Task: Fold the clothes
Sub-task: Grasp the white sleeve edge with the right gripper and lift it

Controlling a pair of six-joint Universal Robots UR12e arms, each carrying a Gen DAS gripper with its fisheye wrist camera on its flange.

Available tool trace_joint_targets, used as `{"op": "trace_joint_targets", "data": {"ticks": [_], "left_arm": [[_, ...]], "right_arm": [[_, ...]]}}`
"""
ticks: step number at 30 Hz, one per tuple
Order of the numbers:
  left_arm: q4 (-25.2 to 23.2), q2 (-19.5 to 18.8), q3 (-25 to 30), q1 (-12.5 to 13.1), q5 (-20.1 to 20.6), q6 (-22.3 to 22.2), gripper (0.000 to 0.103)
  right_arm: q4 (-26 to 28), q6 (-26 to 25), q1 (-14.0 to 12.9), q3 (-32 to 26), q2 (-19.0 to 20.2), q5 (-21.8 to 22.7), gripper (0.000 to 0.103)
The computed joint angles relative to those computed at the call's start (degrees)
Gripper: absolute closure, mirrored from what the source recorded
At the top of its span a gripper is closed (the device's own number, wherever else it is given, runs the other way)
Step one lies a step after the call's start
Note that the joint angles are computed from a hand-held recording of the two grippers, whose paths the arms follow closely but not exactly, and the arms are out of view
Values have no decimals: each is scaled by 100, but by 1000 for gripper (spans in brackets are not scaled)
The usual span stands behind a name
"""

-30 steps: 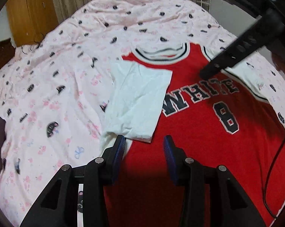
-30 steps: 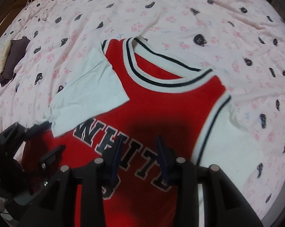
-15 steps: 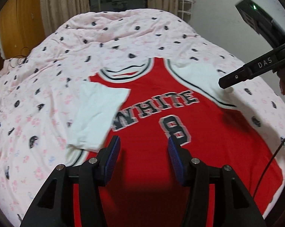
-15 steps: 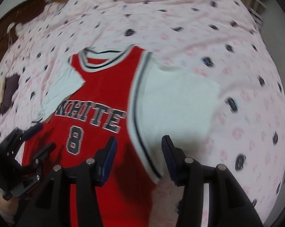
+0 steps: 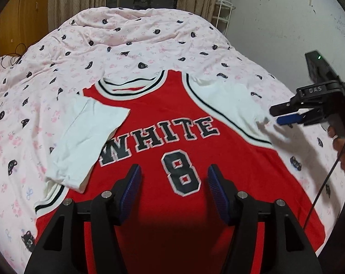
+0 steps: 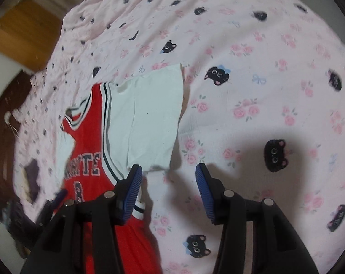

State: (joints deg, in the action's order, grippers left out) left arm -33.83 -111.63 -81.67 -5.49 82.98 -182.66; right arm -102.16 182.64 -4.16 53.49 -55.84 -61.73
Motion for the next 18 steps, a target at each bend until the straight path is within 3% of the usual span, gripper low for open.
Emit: {"op": "trace_joint_targets", "data": {"ticks": [8,15,18], "left_arm": [[65,-69,64,-20,-192,65,40],[118,-87,65,13,-429,24,39],[93,-100,75,17,-451,20,39]], "right_arm": [[-419,1032,-167,368,85,1248,51],[-1093,1773,-229,684,77,1767,51],[-1161,1834,-245,703,87,1931,59]]}}
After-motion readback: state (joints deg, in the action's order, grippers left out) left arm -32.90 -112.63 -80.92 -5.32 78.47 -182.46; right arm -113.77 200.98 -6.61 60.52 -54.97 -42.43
